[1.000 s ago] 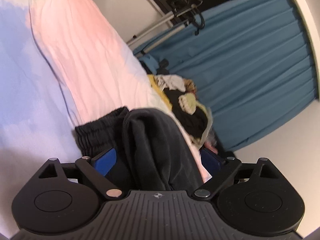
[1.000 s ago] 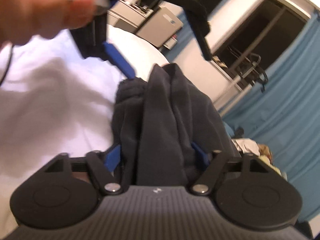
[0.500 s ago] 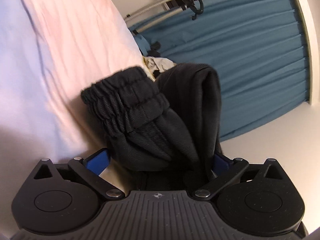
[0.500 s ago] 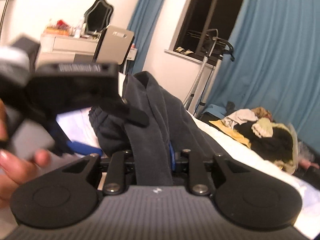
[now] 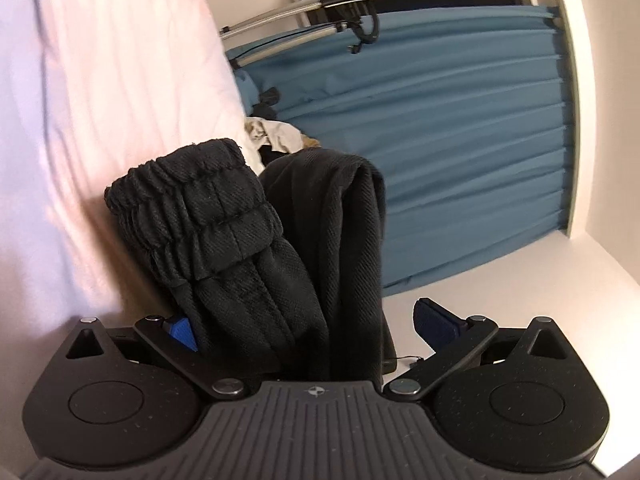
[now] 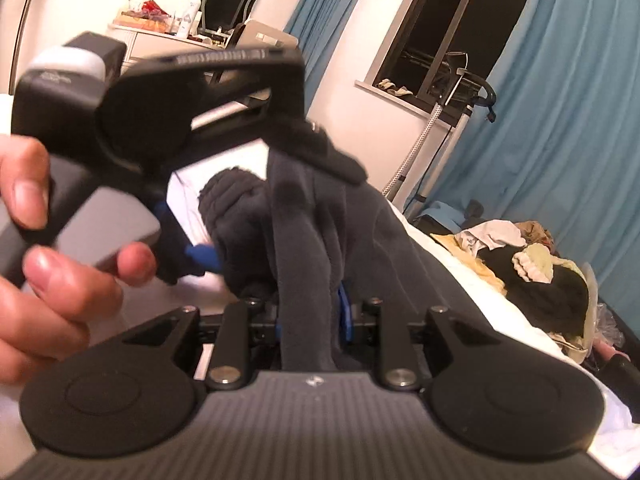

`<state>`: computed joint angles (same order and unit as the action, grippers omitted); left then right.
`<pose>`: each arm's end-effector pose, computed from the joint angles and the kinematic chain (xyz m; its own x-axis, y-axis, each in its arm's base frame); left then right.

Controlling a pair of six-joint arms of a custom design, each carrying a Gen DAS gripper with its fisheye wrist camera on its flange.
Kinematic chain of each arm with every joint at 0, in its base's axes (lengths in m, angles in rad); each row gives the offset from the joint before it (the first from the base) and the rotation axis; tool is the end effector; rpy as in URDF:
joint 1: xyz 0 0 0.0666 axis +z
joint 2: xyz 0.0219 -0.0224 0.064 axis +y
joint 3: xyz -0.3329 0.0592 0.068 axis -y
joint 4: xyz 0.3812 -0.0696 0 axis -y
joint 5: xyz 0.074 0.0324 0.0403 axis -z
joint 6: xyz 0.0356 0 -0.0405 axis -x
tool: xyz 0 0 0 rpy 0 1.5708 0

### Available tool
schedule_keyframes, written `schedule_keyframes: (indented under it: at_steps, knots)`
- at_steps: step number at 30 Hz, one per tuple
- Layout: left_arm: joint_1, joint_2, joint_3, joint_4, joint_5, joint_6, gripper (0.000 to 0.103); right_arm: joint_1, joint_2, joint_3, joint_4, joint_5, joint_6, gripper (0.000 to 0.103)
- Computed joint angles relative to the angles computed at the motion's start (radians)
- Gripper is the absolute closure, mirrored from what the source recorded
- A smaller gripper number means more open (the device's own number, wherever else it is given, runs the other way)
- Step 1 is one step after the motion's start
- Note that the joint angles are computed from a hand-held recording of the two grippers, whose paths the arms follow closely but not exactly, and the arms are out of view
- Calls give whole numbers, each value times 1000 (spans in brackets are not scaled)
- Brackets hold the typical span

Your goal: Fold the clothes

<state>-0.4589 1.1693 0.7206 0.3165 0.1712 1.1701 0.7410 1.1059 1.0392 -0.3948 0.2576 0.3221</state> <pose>0.3611 -0.1856 0.2837 -0.5874 -0.7218 -0.3660 0.1205 0.3692 -0.9215 0.3095 0.2703 0.3848 -0.1583 -0.5597 -0.8134 -0.5635 0.7277 -0.3911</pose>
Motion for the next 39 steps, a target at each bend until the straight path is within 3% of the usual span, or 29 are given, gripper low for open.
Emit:
schedule_keyframes:
  at_steps: [2,4,5,10,13,15,18,20,22,24,26,29,33,39]
  knots:
    - [-2,-2,10,-28,-2,-31,0,7,-2,-10,14,11,59,77]
    - [4,0,21,-62,2,-34,0,46,-12,-50,63,58,236,77]
    - [11,5,31,-88,4,-26,0,62,-16,-63,69,68,280,77]
    - [36,46,112,-301,2,-57,6,88,-39,-69,18,58,274,74]
    - [41,54,131,-350,-11,-72,18,54,-95,-46,-49,-24,84,71]
    - [44,45,124,-365,-8,-62,23,-8,-160,-38,-84,-141,-113,60]
    - [43,40,132,-386,-11,-66,26,-145,-253,-62,-55,-281,-405,41]
    - [41,32,134,-396,-13,-64,27,-226,-289,-82,-29,-246,-557,20]
    - [76,80,146,-360,17,-78,27,-300,-284,-74,-83,-158,-682,18]
    - [84,92,146,-349,22,-82,27,-380,-243,-45,-221,-102,-847,16]
    - [78,93,155,-355,13,-79,26,-470,-227,-68,-263,-207,-1017,16]
    - [71,79,142,-354,2,-79,26,-542,-201,-130,-219,-401,-1227,17]
    - [64,80,149,-358,-10,-92,26,-503,-134,-109,-207,-355,-1176,15]
    - [54,90,172,-374,-24,-107,26,-523,-89,-116,-138,-393,-1096,18]
